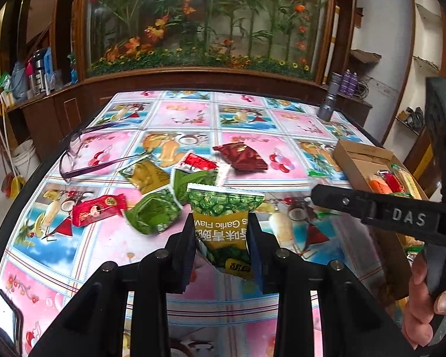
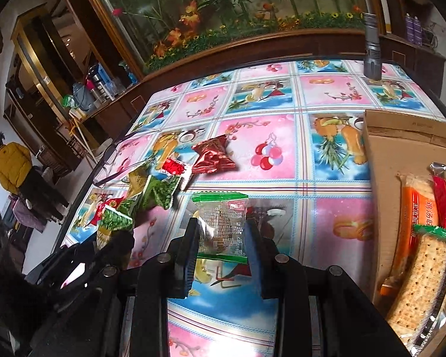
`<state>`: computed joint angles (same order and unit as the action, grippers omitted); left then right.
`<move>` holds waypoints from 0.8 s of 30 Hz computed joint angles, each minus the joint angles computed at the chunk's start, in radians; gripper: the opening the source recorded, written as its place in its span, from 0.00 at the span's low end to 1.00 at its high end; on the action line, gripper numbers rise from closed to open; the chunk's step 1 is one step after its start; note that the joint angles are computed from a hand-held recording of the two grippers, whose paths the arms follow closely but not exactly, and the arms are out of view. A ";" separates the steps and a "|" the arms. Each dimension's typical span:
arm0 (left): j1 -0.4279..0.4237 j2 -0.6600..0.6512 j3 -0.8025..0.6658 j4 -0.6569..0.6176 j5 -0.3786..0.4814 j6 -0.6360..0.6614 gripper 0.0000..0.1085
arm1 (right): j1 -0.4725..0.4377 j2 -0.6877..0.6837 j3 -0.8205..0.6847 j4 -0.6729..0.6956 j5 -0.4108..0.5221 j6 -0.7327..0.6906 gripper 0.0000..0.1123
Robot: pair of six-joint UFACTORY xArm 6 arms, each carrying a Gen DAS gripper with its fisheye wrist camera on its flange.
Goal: Organize snacks
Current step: 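Grasp a small clear cookie bag with green band using the right tool, then carry the pea bag and cookie bag over the cardboard box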
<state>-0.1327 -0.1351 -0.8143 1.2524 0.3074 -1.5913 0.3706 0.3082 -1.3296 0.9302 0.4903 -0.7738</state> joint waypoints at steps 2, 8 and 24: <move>-0.003 0.003 -0.001 0.000 0.000 0.005 0.28 | -0.002 0.001 -0.001 -0.002 -0.005 0.007 0.29; 0.004 0.004 0.002 -0.018 -0.013 0.019 0.28 | -0.008 0.000 -0.005 0.004 -0.003 0.002 0.29; 0.003 0.000 0.003 -0.012 -0.012 0.018 0.28 | -0.019 -0.012 -0.003 0.034 -0.005 -0.014 0.29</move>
